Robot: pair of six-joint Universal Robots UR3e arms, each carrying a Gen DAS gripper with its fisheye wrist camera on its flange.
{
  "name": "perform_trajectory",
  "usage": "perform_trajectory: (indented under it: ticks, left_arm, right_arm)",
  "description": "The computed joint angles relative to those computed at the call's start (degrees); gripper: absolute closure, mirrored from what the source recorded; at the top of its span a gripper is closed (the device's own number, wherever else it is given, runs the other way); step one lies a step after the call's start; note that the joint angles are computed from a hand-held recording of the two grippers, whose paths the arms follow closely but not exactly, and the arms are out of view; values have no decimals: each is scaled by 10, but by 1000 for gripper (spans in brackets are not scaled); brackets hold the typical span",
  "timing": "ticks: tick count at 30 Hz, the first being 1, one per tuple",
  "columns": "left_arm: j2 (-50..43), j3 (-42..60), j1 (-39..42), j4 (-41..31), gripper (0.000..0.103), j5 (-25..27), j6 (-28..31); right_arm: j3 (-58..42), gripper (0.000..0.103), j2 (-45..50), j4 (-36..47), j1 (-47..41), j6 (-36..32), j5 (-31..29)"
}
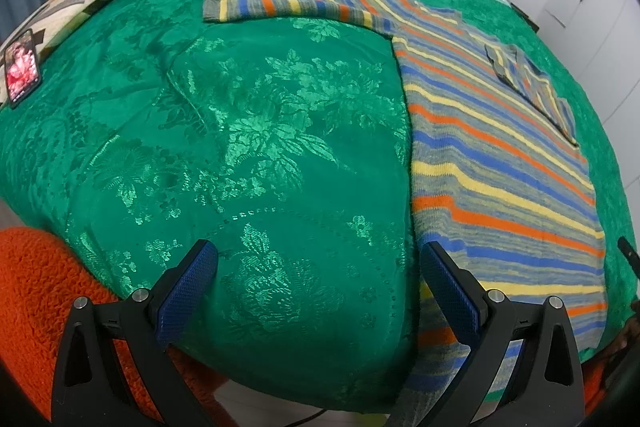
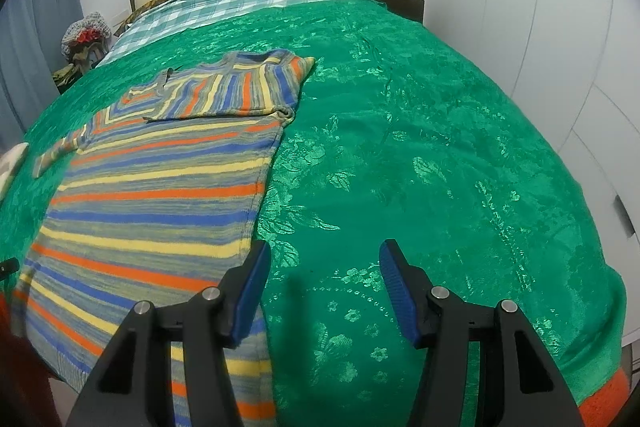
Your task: Fold small clothes
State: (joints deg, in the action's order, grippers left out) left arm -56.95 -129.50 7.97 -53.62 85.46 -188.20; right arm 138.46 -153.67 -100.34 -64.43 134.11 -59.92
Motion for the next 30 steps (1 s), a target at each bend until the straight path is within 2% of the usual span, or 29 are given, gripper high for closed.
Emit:
perform_trajectory:
  ticks: [3,5,6,7,10,12,14,15,16,19,22,24,25,26,27,29,30]
  left_arm:
    - [-2,0,-2,0,1,2,1]
    - [9,20,22,-46,2,-26,16]
    - [23,35,58,-87,2,-65,38]
    - [42,59,117,-141,2,-126,70]
    - [37,137,252,-229,1,-247,133]
    - [-18,200,328,-236,1,-319,149]
    - [-100,247,358,-205,1,-357,137]
    - [-159,278,358,-178,1,-356,116]
    - [-219,285,365,-113,1,-362,83]
    - [-369,365,333,-45,3,-275,-11]
    - [-469,429,302,-16,5,-224,-27]
    - [-504,450,280,10,16,-196,-35]
    - [-521,457,273,22,22,-200,-33]
    - [-539,473,269,20,45,-205,-28]
    - [-554,489,261,13,96,-207,-23]
    - [-578,542,228,-18,103,-163,-19]
    - [-579,564,209,-21,103,-141,-19]
  right_arm:
    - [1,47,3,-2,1,0,1]
    - [0,47,2,-1,3,1,1]
    - [0,47,0,1,2,0,2]
    - [-2,47,-4,7,-3,-2,6]
    - [-10,46,-27,53,-31,-26,22]
    - [-12,46,-27,62,-35,-30,24]
    - [-13,47,-25,68,-39,-32,26]
    - [-13,46,-23,68,-40,-31,28]
    - [-12,46,-17,62,-38,-25,28]
    - [-8,46,0,41,-26,-10,22]
    - [-3,46,15,18,-11,3,10]
    - [-1,46,19,9,-5,8,5]
    - [1,46,25,-5,5,16,-1]
    - [2,46,31,-12,12,20,-7]
    - [5,46,41,-29,23,29,-14]
    - [11,46,60,-59,46,45,-27]
    - [13,46,63,-65,51,48,-29]
